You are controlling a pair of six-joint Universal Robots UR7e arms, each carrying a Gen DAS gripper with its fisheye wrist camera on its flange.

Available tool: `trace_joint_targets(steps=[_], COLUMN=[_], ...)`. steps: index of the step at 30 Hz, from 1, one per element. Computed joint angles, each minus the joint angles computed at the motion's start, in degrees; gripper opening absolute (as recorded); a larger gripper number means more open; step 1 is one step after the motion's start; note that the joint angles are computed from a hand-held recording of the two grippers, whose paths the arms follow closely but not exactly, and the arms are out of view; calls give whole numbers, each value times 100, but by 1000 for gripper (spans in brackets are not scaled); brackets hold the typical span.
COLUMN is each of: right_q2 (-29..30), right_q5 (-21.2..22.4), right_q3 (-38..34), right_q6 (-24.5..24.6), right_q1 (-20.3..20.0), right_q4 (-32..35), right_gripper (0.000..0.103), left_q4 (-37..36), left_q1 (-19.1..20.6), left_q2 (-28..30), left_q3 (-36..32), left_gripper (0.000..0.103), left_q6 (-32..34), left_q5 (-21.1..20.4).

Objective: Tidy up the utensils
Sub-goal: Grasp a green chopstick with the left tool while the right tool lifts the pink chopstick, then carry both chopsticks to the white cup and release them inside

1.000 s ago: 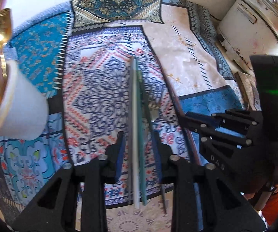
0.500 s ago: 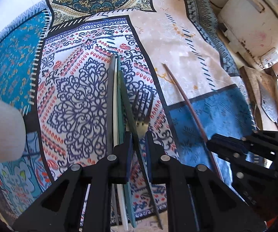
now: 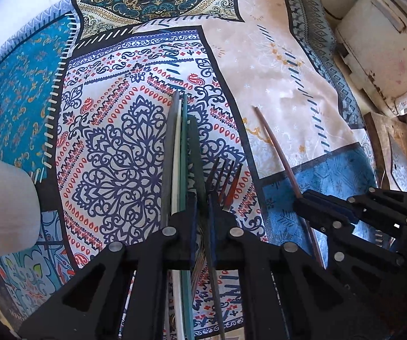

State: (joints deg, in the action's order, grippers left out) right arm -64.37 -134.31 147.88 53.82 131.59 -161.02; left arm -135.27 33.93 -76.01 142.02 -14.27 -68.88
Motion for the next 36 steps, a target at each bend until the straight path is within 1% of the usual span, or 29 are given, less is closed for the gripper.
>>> trace_joint_targets(steps=[4,6,7,13,18,22,26,32,36], right_q2=[74,125,167,112,-351,-497,-653,-610,-484], right_q5=[43,89,100,44,-124,-355,-590,-931,-1124], right_q3=[11,28,19,63,123,-66,-308,-768,-1040], right_q6=[-153,-171,-168,189,591,910,1249,1496,1442], right_q1=[-172,-253,-288,-74,297,610,1001,1420,1561], right_q4=[-370,-589,-667,-601,-141,333,912,1597,1755], right_gripper=[6,5,5,5,5,5,5,5,5], left_q4=[33,125,237,621,927,1107,1139,1296,1241], left_q1=[24,49,43,-100,-164,-314,-488,-656,-668], left_q2=[-49,-160,-321,-943,-1496,-1912,-2134,-2605,-2836], left_q3=[8,22,58,164,121,105,50,-92,-224], left_gripper=[4,4,4,4,4,4,4,4,4], left_q6=[-5,-20,-10,2,-7,-6,-71,-96,-32], left_q5=[-24,-73,-77,-62,-137,-136,-132,-69,-15])
